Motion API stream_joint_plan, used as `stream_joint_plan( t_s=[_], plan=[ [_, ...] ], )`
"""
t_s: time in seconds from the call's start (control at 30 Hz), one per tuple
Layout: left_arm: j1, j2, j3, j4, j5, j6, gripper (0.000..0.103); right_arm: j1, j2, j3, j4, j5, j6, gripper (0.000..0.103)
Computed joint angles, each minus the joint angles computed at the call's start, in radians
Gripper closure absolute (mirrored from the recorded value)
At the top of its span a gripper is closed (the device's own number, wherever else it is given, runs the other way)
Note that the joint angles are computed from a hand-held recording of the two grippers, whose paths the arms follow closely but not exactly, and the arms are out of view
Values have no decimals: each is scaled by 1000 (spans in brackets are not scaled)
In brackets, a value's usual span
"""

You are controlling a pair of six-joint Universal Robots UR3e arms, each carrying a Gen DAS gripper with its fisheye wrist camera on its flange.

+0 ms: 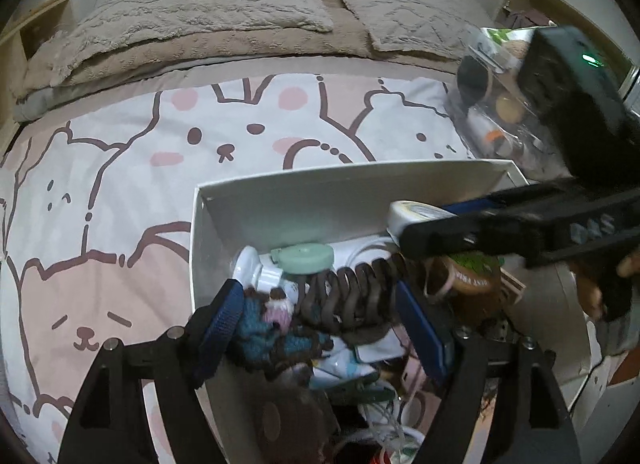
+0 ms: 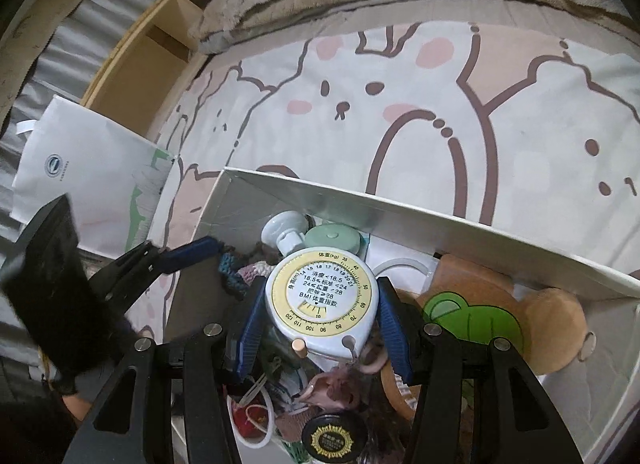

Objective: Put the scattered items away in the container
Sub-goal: 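Open left tool to drop the mint-green tape measure while right tool releases the white-yellow one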

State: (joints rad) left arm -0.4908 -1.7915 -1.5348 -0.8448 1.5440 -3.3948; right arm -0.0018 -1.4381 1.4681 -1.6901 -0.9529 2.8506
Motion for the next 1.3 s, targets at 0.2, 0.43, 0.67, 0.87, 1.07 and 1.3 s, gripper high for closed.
stream_joint_plan(
  t_s=[0.2,0.43,0.67,0.87,1.07,1.3],
  plan=[
    [0,31,-48,24,-26,5,25,32,47,-33,-49,-50,35,49],
    [4,50,-82,51,-30,2,25,64,69,-36,-113,-101,72,36],
    [-6,57,-94,66,-20,2,23,63,11,5,-158,-102,60,9],
    [-7,60,-91,70,-16,-8,23,49,-28,21,-141,-79,66,9],
    [-14,77,-102,94,-4,-39,5,14,-120,92,-144,-52,58,6],
    [-47,101,-115,119,29,-70,0,-28,-256,198,-154,-47,36,0]
  ],
)
